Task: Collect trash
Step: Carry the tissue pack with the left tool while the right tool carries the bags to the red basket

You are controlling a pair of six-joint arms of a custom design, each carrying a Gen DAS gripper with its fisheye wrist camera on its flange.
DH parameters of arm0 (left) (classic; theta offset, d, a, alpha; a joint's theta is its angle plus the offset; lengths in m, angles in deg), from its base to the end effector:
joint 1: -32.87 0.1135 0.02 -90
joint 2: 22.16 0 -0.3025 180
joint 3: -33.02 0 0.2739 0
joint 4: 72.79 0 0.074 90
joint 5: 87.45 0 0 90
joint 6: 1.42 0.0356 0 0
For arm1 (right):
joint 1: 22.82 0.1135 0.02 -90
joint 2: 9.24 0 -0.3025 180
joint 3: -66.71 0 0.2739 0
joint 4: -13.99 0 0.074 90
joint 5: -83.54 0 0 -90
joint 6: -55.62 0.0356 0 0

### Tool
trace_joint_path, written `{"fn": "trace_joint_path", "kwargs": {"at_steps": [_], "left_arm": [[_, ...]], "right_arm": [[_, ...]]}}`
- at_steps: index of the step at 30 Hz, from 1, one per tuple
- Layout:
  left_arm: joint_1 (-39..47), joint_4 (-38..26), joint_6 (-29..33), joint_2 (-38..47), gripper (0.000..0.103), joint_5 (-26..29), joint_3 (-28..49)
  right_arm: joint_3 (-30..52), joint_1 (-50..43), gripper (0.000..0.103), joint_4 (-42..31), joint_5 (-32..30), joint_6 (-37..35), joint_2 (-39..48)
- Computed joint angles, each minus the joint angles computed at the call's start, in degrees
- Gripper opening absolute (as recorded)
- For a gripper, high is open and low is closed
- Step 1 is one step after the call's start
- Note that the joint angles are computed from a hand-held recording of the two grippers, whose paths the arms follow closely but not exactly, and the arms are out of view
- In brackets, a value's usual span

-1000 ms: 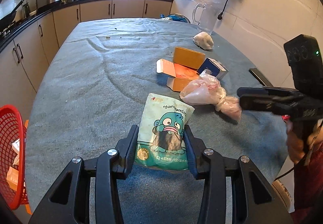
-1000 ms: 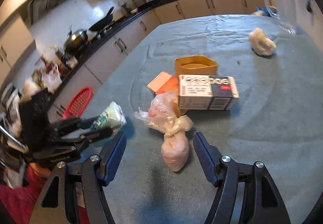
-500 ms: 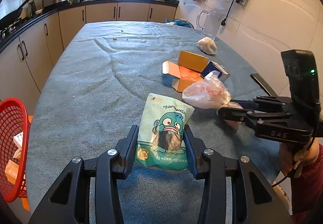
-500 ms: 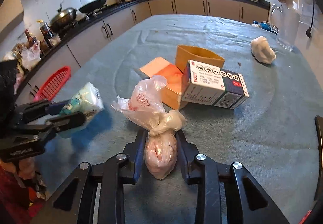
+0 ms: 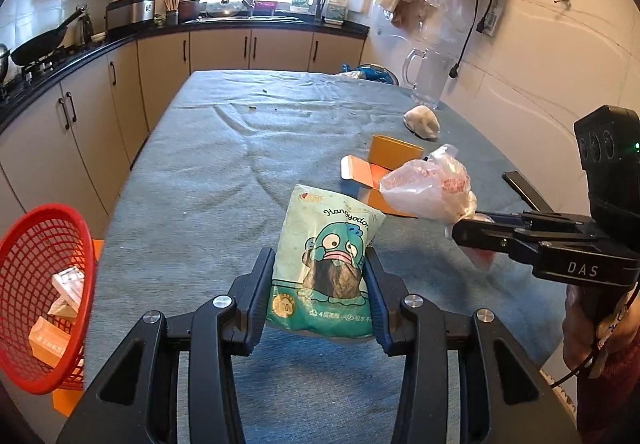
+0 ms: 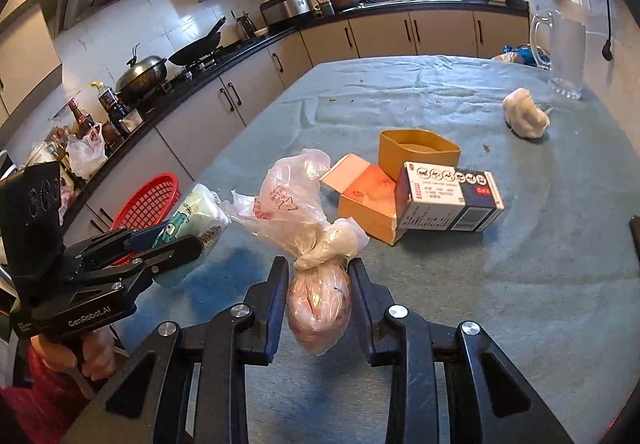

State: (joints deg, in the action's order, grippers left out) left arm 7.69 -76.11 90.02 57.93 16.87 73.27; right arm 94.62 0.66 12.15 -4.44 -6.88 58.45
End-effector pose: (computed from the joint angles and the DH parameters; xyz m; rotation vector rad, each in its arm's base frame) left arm 0.2292 -0.1175 0.1618 0.6639 2.2520 -0.4971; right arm 0.1817 0.0776 0.1453 0.1003 2.3305 0.4138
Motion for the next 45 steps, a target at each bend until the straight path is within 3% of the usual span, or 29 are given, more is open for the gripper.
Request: {"fn": "trace_joint_path", "kwargs": {"at_steps": [13, 23, 32, 45], "left_arm": [[2.1, -0.5, 0.4, -3.4, 0.042, 0.1, -1.7], [8.0, -2.8, 1.6, -8.3, 0.042, 3.5, -2.9], [19.2, -5.6, 3.3, -13.3, 0.042, 10.4, -3.5], [40.7, -8.5, 8.8, -11.6, 0.042, 20.6, -0.4]], "right_arm": [[2.0, 3.1, 0.033, 0.2, 0.2, 1.8, 1.9], [6.3, 6.5, 0.033, -1.3, 1.3, 3.1, 4.3], [12.8, 11.2, 0.033, -1.9, 2.4, 4.1, 9.9], [25.1, 15.0, 0.033, -3.7, 1.1, 4.1, 20.2]]}}
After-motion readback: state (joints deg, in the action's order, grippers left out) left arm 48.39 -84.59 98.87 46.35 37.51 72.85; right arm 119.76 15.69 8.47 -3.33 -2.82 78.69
